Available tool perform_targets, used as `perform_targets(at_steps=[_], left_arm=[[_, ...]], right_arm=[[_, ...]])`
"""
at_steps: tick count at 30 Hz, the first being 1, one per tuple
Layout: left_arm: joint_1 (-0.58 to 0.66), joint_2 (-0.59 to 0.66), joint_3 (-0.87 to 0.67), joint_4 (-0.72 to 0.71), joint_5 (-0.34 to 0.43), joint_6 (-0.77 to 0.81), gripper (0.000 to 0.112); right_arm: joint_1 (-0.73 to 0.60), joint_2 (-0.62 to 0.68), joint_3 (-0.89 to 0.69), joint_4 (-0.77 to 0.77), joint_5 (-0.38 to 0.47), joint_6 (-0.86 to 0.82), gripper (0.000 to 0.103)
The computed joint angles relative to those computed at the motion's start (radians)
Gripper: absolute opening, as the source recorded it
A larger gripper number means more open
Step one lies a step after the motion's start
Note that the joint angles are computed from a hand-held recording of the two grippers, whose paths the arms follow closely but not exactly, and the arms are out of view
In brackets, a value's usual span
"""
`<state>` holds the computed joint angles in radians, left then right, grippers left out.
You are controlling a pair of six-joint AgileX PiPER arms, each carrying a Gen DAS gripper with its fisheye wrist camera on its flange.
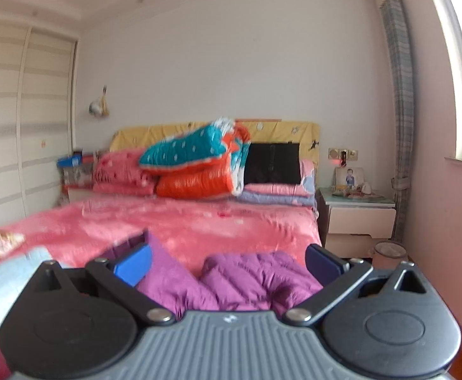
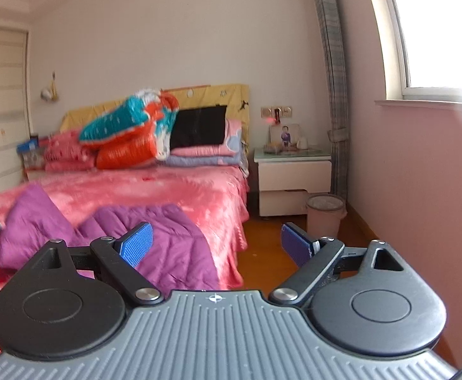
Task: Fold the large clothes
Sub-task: 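Lower both grippers toward the purple jacket's hood on the bed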
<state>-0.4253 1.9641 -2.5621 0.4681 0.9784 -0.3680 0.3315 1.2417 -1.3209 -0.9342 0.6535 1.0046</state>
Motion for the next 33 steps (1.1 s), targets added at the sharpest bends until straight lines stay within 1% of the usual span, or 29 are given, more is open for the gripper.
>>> perform_targets(at_steps=[1, 4, 6, 7, 9, 10, 12, 14, 16, 17, 19, 20, 21, 24, 25, 27, 29, 30, 31, 33], left_arm=[[0.016, -0.033, 0.1, 0.009, -0.048, -0.047, 0.102], [0.055, -0.126, 0.4, 0.14, -0.166, -0.2, 0.102], [0.093, -0.186, 0.6, 0.241, -0.29, -0.32, 0.102], [0.108, -0.202, 0.66, 0.292, -0.327, -0.373, 0.102], [0.138, -0.205, 0.718, 0.36, -0.367, -0.439, 0.102], [0.154, -0.204, 0.734, 0.369, -0.386, -0.455, 0.102], [0.191, -0.194, 0.742, 0.332, -0.428, -0.457, 0.102], [0.219, -0.185, 0.75, 0.329, -0.466, -0.473, 0.102], [0.233, -0.174, 0.764, 0.391, -0.497, -0.545, 0.102], [0.247, -0.176, 0.783, 0.427, -0.525, -0.594, 0.102], [0.274, -0.176, 0.816, 0.497, -0.574, -0.708, 0.102], [0.294, -0.181, 0.852, 0.56, -0.61, -0.793, 0.102], [0.31, -0.179, 0.866, 0.592, -0.63, -0.838, 0.102], [0.354, -0.172, 0.914, 0.69, -0.66, -0.95, 0.102], [0.367, -0.169, 0.927, 0.703, -0.664, -0.977, 0.102], [0.4, -0.17, 0.962, 0.703, -0.701, -1.03, 0.102], [0.424, -0.16, 0.97, 0.626, -0.722, -0.985, 0.102], [0.431, -0.152, 0.966, 0.583, -0.725, -0.956, 0.102], [0.443, -0.148, 0.965, 0.546, -0.741, -0.937, 0.102], [0.46, -0.138, 0.957, 0.498, -0.777, -0.918, 0.102]], right_arm=[[-0.003, 0.01, 0.008, -0.006, -0.006, 0.003, 0.103], [-0.037, 0.058, 0.016, 0.037, -0.059, -0.023, 0.103], [-0.036, 0.095, 0.019, 0.042, -0.087, -0.03, 0.103], [-0.028, 0.118, 0.018, 0.033, -0.1, -0.031, 0.103], [-0.011, 0.169, 0.001, 0.034, -0.131, -0.055, 0.103], [-0.003, 0.198, -0.013, 0.051, -0.146, -0.079, 0.103], [0.009, 0.258, -0.054, 0.114, -0.183, -0.147, 0.103], [0.023, 0.321, -0.106, 0.181, -0.213, -0.22, 0.103], [0.037, 0.394, -0.183, 0.266, -0.229, -0.309, 0.103], [0.046, 0.423, -0.217, 0.317, -0.239, -0.359, 0.103], [0.063, 0.498, -0.3, 0.447, -0.26, -0.482, 0.103], [0.075, 0.537, -0.346, 0.503, -0.26, -0.543, 0.103], [0.084, 0.567, -0.381, 0.552, -0.26, -0.6, 0.103], [0.109, 0.693, -0.553, 0.706, -0.226, -0.76, 0.103], [0.119, 0.74, -0.62, 0.732, -0.205, -0.788, 0.103], [0.132, 0.843, -0.772, 0.753, -0.145, -0.827, 0.103], [0.148, 0.938, -0.91, 0.747, -0.088, -0.841, 0.103], [0.155, 0.999, -1.01, 0.747, -0.036, -0.847, 0.103], [0.156, 1.038, -1.071, 0.754, -0.004, -0.858, 0.103], [0.163, 1.154, -1.271, 0.751, 0.096, -0.873, 0.103]])
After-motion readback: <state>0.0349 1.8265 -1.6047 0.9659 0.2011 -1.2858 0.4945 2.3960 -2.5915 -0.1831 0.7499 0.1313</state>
